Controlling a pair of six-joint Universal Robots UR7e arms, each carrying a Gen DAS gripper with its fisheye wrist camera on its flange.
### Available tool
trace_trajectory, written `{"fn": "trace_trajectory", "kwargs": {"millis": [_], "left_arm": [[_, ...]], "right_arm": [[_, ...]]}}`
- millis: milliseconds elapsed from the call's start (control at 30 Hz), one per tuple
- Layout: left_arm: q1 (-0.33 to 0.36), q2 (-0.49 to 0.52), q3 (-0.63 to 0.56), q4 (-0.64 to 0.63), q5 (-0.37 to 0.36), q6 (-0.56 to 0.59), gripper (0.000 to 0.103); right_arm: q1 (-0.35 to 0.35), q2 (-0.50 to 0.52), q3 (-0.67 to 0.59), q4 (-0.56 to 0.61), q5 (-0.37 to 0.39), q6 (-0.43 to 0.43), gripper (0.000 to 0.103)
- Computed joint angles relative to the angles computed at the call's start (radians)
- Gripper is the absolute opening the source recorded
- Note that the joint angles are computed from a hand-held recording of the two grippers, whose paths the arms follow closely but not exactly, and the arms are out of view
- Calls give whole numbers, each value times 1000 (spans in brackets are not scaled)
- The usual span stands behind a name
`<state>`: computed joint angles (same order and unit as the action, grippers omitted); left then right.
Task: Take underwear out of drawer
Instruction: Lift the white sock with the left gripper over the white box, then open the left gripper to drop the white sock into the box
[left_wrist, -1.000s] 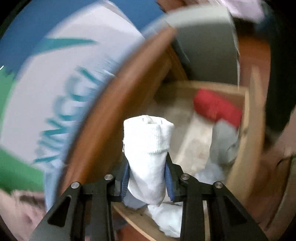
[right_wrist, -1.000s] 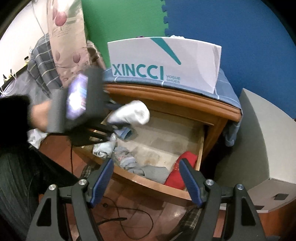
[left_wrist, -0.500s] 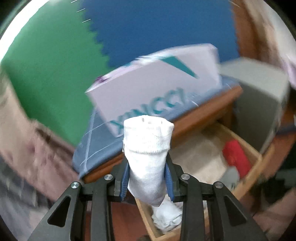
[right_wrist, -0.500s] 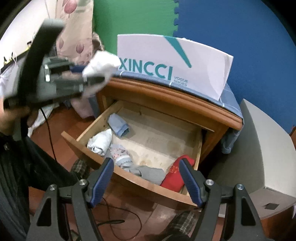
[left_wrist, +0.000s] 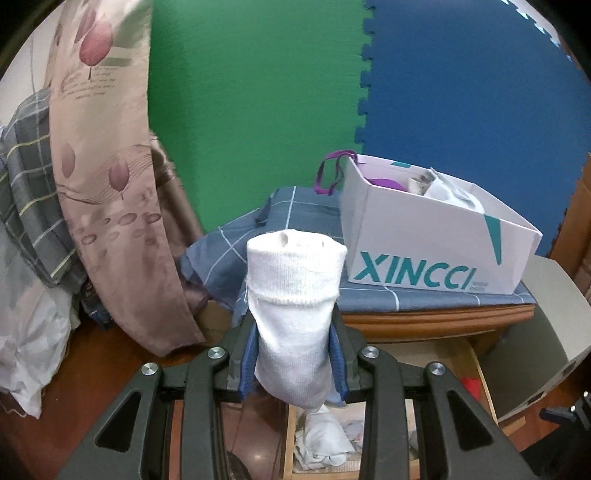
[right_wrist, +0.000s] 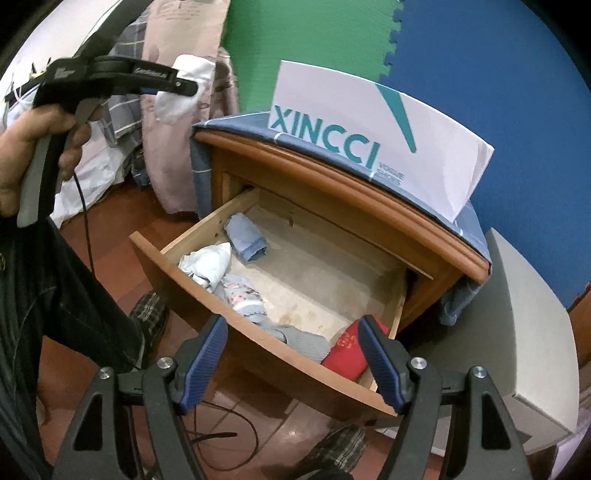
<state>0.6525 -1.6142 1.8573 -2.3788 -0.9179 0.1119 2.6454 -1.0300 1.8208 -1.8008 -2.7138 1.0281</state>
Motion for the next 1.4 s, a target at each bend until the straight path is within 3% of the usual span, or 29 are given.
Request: {"fn": "trace_trajectory", "kwargs": {"millis": [267, 933, 1267, 1400], "left_arm": [[-27, 26, -23, 12, 53, -3, 30], [-118, 234, -190, -21, 74, 43, 31], [-110, 431, -443, 146, -11, -51, 31], [-99, 494, -500, 201, 9, -61, 31]], "right_arm": [[-4, 3, 5, -36, 12, -36, 75], [-2, -21, 26, -90, 20, -33, 75], [-10, -24, 31, -106, 32, -39, 75], [-14, -37, 44, -131, 39, -42, 75]]}}
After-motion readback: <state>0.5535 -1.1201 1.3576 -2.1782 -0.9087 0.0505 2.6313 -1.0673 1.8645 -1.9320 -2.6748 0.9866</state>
